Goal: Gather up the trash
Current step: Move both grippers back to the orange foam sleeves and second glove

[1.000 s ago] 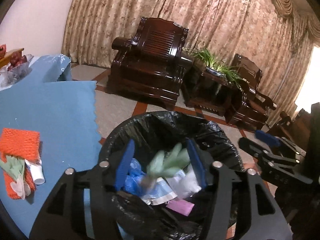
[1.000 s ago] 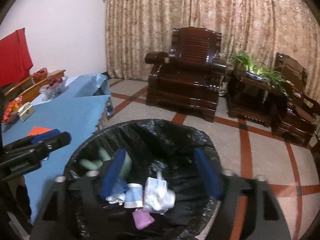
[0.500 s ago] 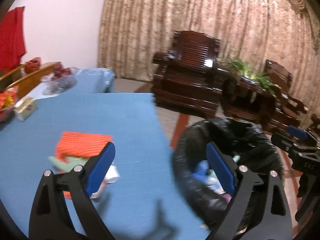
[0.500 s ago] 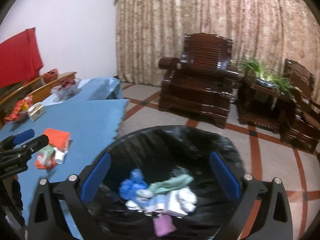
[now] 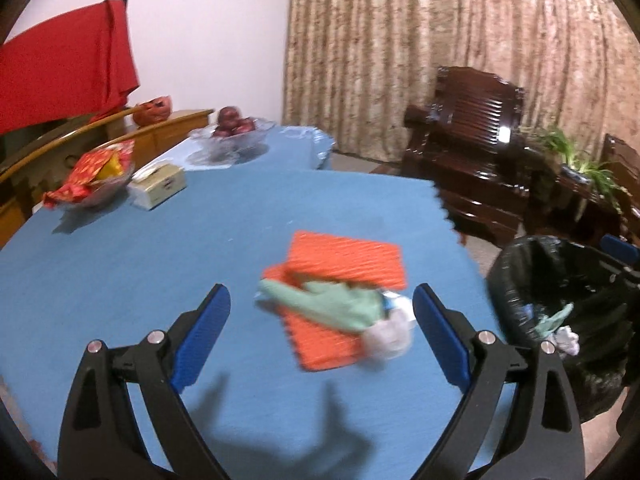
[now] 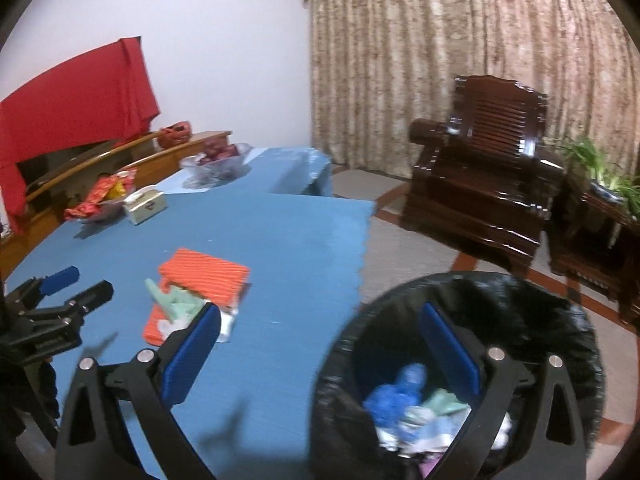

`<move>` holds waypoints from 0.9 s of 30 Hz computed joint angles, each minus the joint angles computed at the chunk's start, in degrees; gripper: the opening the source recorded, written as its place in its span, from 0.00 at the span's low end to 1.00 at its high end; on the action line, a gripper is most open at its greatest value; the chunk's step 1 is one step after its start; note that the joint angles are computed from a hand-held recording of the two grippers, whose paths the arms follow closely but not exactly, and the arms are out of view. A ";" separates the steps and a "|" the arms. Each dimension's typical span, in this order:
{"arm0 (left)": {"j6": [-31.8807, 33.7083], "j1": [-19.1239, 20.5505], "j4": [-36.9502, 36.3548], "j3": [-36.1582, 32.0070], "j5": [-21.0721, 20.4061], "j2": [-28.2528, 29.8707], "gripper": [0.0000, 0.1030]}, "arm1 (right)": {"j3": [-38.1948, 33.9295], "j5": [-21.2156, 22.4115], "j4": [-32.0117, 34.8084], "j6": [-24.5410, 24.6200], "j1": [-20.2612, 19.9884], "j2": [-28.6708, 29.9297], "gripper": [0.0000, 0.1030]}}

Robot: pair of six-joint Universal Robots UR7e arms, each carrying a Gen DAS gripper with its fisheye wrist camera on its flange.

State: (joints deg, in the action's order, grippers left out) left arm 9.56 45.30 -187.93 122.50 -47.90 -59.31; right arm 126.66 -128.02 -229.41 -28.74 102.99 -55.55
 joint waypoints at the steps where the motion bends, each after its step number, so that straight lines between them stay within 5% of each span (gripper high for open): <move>1: 0.00 0.51 0.19 0.08 0.28 -0.31 0.87 | -0.36 0.39 0.40 0.28 0.08 0.49 0.95; 12: 0.17 4.52 1.43 -0.30 2.13 -0.87 0.83 | -6.61 4.07 7.41 1.27 -0.19 8.68 0.92; 20: 0.56 6.66 2.08 -0.38 2.78 -0.80 0.78 | -10.89 5.02 14.30 2.38 -0.65 12.69 0.65; 27: 0.92 7.71 1.92 -2.05 2.28 0.16 0.76 | -15.21 4.16 15.91 2.70 -1.33 14.10 0.60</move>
